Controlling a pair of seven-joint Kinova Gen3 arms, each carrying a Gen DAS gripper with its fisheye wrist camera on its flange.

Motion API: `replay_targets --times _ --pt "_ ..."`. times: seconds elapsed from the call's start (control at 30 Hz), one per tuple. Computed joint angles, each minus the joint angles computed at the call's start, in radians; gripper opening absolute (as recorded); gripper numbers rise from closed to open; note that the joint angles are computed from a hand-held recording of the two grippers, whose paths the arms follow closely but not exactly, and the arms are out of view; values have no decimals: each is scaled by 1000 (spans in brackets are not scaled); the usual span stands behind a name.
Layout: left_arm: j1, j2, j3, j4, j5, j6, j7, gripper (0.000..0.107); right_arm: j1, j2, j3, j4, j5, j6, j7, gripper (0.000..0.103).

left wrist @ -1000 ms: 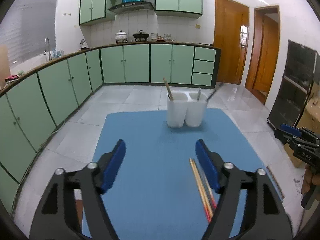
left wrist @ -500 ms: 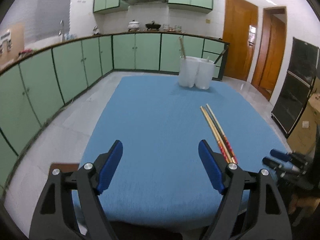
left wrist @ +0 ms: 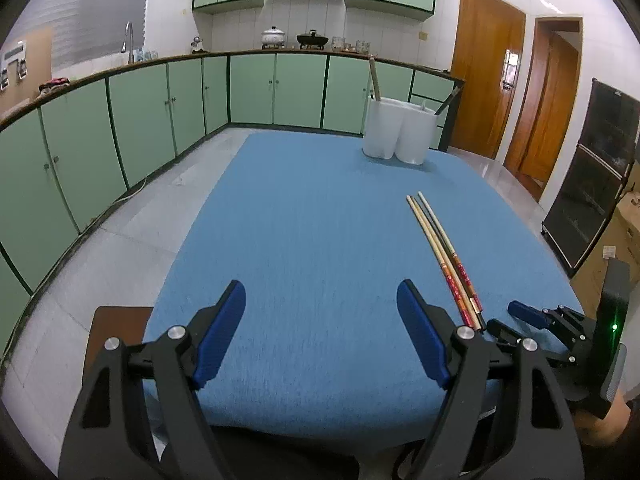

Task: Organize utensils
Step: 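Close the right tool on a red-patterned chopstick and lift it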

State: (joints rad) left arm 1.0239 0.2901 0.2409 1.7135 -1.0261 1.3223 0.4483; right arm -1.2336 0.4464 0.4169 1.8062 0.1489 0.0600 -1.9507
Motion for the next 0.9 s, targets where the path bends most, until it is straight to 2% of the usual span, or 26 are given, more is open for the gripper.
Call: replay_targets --times 0.5,0.6,0.73,0.83,0.9 --pt "-7 9 -4 7 3 -21 -3 76 15 45 -6 -55 -60 -10 30 42" --pt "-8 18 -6 5 7 -29 -12 76 39 50 -21 -68 -62 -2 21 33" --pt "-6 25 -11 13 15 -49 -8 76 55 51 -25 -71 -53 0 16 8" --pt "-6 36 -15 13 19 -66 -12 76 98 43 -57 -64 -54 -6 15 6" --pt "-6 49 -19 5 21 -83 -19 76 96 39 -46 -54 -56 -12 13 6"
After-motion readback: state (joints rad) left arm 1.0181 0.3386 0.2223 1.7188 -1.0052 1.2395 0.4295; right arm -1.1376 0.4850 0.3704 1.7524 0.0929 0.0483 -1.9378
